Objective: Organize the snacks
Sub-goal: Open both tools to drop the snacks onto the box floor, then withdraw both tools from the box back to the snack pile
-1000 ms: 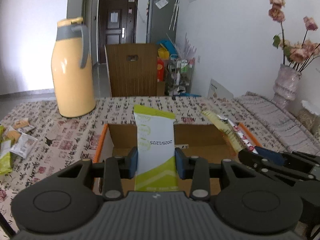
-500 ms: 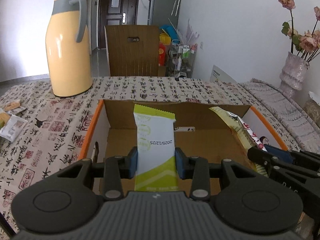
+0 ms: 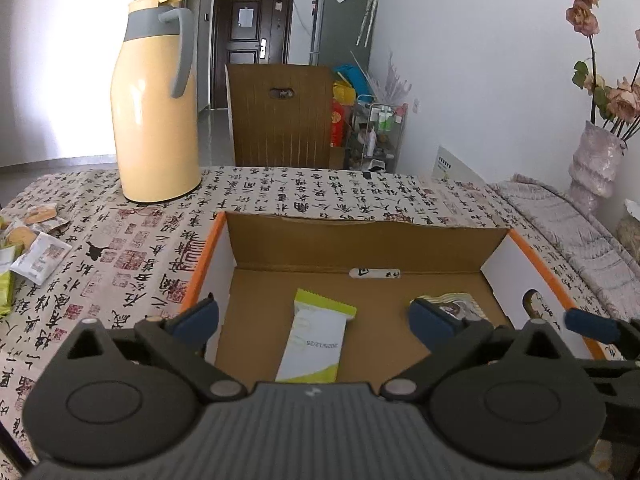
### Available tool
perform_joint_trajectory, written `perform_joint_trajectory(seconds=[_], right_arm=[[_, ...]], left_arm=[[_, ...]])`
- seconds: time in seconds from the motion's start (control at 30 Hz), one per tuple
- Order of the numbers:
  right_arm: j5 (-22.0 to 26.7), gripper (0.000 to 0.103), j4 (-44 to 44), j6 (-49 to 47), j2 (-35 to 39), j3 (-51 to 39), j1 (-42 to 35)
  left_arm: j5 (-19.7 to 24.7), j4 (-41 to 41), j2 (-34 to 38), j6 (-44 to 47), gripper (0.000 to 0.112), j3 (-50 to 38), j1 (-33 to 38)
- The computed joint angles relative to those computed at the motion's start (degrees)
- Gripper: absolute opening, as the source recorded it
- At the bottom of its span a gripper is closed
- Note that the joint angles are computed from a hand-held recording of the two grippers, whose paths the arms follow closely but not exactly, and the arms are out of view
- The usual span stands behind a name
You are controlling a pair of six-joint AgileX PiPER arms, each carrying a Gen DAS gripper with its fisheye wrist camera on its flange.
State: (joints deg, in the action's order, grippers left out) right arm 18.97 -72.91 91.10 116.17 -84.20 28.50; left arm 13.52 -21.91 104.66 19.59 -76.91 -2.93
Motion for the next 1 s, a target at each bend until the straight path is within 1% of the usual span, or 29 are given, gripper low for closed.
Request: perform_joint_trajectory(seconds=[0.03,0.07,0.17,0.27,0.37,0.43,0.63,0.7,0.83,1.0], right_arm=[[0.1,0.100,-0.8,0.8,-0.2,0.3,0.0],[0.2,0.102,-1.3,1.4,-0.3,0.4,0.1],[0.2,0.103,-1.3,1.5,-0.6,0.6,-0.1],[0.4,0.103,-1.9,2.1,-1.4,1.0,-0.1],[1.5,0.103,-2.2,2.0,-2.5,1.2,0.3],[1.9,0.103,-3.6,3.0,-3.7,2.2,0.6],[3.6,0.103,-6.5,5.5,-8.2,6.4,2.1],[4.3,0.103,-7.3,6.5,-9.8,8.0,2.9],[5.8,0.103,-8.9,8.2,-13.4,11.9,4.9],[7.8,0.103,-10.9,11.4,-17.8,17.1,7.8]], left_arm=[[0.0,0.6,-0.1,-0.6,0.103,0.0,0.0],[0.0,0.8,-0.1,-0.8,0.103,0.0,0.0],[-0.2,2.0,-0.5,-2.1,0.103,0.2,-0.1],[-0.5,5.4,-1.6,-5.5,0.103,0.8,-0.4],[-1.0,7.2,-3.2,-7.2,0.103,1.8,-0.6],[-1.3,9.7,-4.7,-9.4,0.103,2.8,-0.7],[-1.1,11.6,-9.3,-10.9,0.103,6.1,-0.5],[-1.4,11.2,-11.3,-10.5,0.103,8.0,-0.4],[-1.7,7.8,-15.7,-7.2,0.103,12.1,0.1],[-1.9,1.8,-21.0,-1.1,0.103,17.7,0.9]])
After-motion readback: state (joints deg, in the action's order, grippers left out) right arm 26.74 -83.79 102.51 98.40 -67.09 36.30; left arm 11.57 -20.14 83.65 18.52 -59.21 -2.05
